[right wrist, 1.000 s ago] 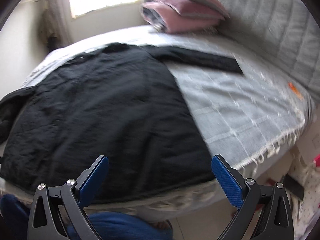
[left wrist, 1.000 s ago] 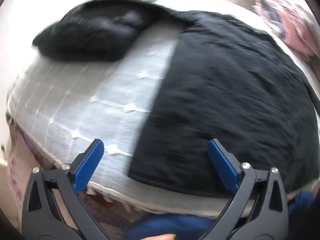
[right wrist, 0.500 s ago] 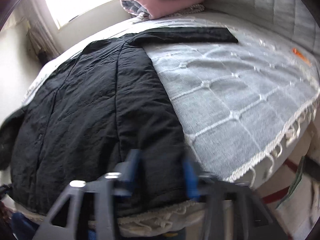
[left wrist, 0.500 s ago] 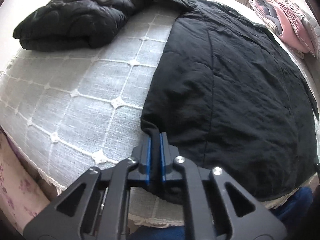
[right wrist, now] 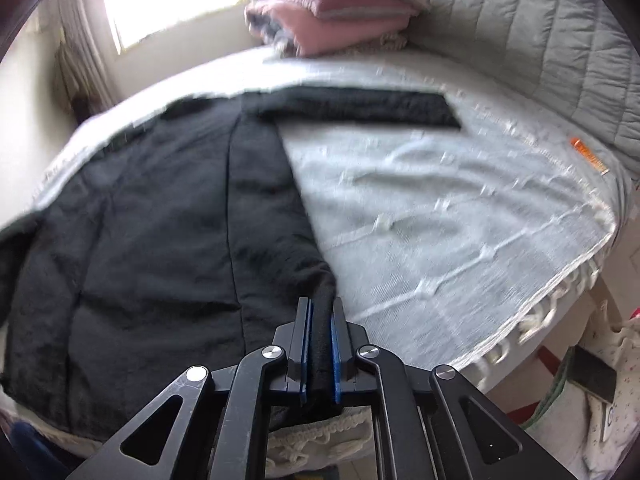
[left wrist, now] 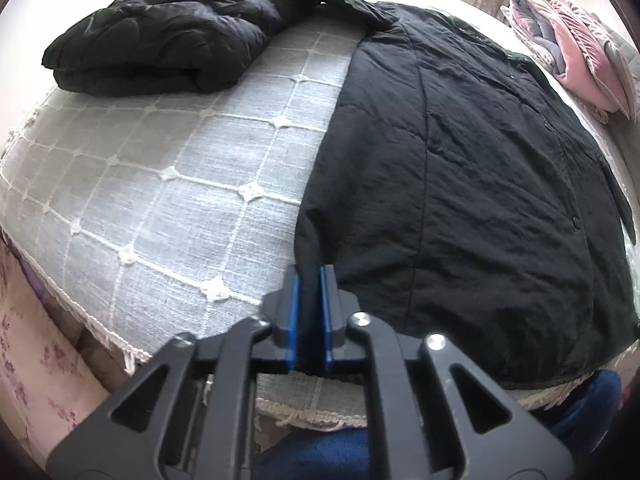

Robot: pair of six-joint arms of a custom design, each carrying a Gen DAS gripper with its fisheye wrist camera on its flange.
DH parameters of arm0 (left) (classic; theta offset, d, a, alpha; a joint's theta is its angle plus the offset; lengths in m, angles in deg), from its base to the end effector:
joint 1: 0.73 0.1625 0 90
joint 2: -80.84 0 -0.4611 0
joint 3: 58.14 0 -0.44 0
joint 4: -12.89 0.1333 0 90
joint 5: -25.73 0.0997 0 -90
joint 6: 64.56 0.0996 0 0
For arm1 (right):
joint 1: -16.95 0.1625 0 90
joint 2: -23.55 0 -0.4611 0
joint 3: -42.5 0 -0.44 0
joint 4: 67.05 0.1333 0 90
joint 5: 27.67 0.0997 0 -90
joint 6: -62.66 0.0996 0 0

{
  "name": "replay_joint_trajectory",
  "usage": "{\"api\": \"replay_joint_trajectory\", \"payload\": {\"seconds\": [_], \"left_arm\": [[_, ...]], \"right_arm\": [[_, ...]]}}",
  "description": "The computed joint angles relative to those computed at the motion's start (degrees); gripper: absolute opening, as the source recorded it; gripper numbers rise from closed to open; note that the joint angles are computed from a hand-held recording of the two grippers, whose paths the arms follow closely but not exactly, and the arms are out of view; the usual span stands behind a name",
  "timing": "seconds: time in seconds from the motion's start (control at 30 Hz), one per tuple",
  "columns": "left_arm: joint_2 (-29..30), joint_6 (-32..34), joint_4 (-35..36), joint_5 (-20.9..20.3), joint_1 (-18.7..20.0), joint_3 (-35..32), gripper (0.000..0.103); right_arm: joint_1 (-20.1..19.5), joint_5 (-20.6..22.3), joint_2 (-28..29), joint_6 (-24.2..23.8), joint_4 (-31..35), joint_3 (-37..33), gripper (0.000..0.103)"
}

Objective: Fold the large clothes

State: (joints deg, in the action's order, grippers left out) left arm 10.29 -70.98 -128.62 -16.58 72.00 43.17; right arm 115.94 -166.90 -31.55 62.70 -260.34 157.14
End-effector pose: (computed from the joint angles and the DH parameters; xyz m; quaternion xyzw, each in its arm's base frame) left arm 0.0051 -0.6808 0.3449 0.0126 0.9025 -0.2428 0.3554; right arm 0.1515 -0.5874 0.1834 -0.0889 -0.8532 0.3681 0.3587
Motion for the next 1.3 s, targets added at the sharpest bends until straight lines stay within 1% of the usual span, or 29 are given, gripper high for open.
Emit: {"api": "replay_joint_trajectory", "payload": {"seconds": [0.03, 0.07, 0.13, 0.17, 0.2, 0.23, 0.27, 0.3, 0.37, 0.43, 0.47, 0.5, 0.57, 0.6, 0.63, 0.7, 0.73, 0.77, 0.8, 0.87, 0.93, 1.0, 1.03, 1.13, 1.2, 1.23, 1.3], "left_arm": [[-0.2, 0.3, -1.0, 0.6, -0.2, 0.1, 0.017], [-0.4, 0.5, -1.4, 1.6, -0.5, 0.3, 0.020], [-0.8, 1.3, -3.0, 3.5, -1.1, 0.6, 0.024], [-0.7, 2.1, -4.4, 4.4, -1.6, 0.5, 0.027], [-0.7, 2.5, -5.2, 4.7, -1.9, 0.3, 0.034], [-0.3, 2.8, -6.0, 4.6, -2.2, -0.4, 0.039], [0.3, 3.3, -7.2, 3.7, -2.6, -1.2, 0.046], [0.8, 3.8, -8.3, 3.0, -2.9, -1.7, 0.049], [3.0, 4.8, -9.3, 1.3, -3.8, -4.0, 0.049], [5.2, 4.9, -9.4, -1.5, -4.4, -6.1, 0.053], [6.9, 5.2, -9.7, -3.1, -4.6, -7.6, 0.060], [8.7, 5.4, -10.0, -3.7, -4.9, -9.0, 0.064], [12.5, 4.3, -7.7, -4.2, -5.5, -12.6, 0.065], [14.0, 3.9, -6.7, -5.3, -5.6, -14.2, 0.065], [15.7, 3.9, -6.0, -6.3, -5.7, -15.9, 0.065], [19.7, 2.8, -3.1, -6.1, -6.2, -20.3, 0.065], [21.2, 2.6, -2.9, -6.2, -6.4, -21.8, 0.065], [23.4, 2.9, -3.2, -6.5, -6.5, -24.0, 0.069], [24.5, 2.9, -3.1, -6.6, -6.5, -24.9, 0.075], [27.9, 3.7, -2.2, -5.7, -6.5, -28.4, 0.076], [30.8, 6.6, -3.4, -3.5, -6.4, -30.2, 0.076], [32.1, 7.9, -3.0, -1.8, -6.0, -30.6, 0.076], [32.3, 7.5, -2.3, -1.5, -5.8, -30.6, 0.076], [32.0, 5.9, -2.4, -3.0, -5.1, -30.6, 0.076], [31.7, 5.3, -3.7, -3.5, -4.8, -30.6, 0.076], [31.5, 4.9, -4.1, -3.6, -4.6, -30.5, 0.076], [31.5, 4.0, -3.4, -4.1, -4.4, -30.7, 0.076]], "right_arm": [[-0.4, 0.8, 0.0, 0.2, -0.5, 0.6, 0.013], [-0.7, 1.2, -0.3, 0.3, -2.1, 1.5, 0.017], [-0.8, 1.3, -1.3, 0.5, -5.2, 3.0, 0.023], [-0.7, 0.9, -1.8, 0.2, -7.0, 3.4, 0.029], [-0.8, 1.2, -2.7, -0.1, -8.6, 3.9, 0.035], [-1.2, 2.3, -3.8, 0.3, -9.7, 4.4, 0.056], [-1.7, 3.8, -4.9, 1.2, -10.2, 4.6, 0.075], [-2.4, 5.7, -5.8, 2.1, -10.8, 4.6, 0.077], [-3.9, 9.3, -7.3, 4.1, -10.0, 3.7, 0.077], [-5.7, 12.6, -7.8, 5.6, -8.1, 1.3, 0.077], [-6.8, 14.4, -7.7, 6.9, -6.3, -0.4, 0.077], [-7.7, 16.1, -7.4, 8.4, -4.3, -2.0, 0.077], [-9.1, 17.6, -6.3, 10.1, -0.2, -5.6, 0.077], [-9.8, 18.6, -5.4, 9.8, 2.0, -8.0, 0.077], [-10.3, 18.8, -4.5, 9.1, 3.5, -10.3, 0.077], [-11.2, 18.5, -2.8, 8.3, 5.5, -14.8, 0.077], [-11.9, 18.6, -2.1, 8.8, 6.7, -17.0, 0.077], [-12.6, 18.7, -1.4, 9.5, 7.6, -19.0, 0.077], [-13.5, 19.5, -0.8, 10.7, 8.5, -20.8, 0.077], [-15.1, 20.3, 0.3, 14.0, 9.7, -24.0, 0.077], [-16.8, 21.6, 1.1, 17.4, 10.3, -26.0, 0.077], [-18.0, 21.3, 2.2, 21.1, 11.8, -28.1, 0.077], [-18.5, 21.6, 2.8, 21.7, 12.2, -29.2, 0.077], [-19.5, 22.3, 4.7, 20.4, 11.4, -32.0, 0.077], [-19.9, 21.4, 6.3, 19.9, 9.7, -34.1, 0.077], [-20.2, 21.4, 6.8, 20.8, 8.4, -34.7, 0.077], [-21.0, 22.8, 7.3, 24.5, 6.5, -35.7, 0.075]]}}
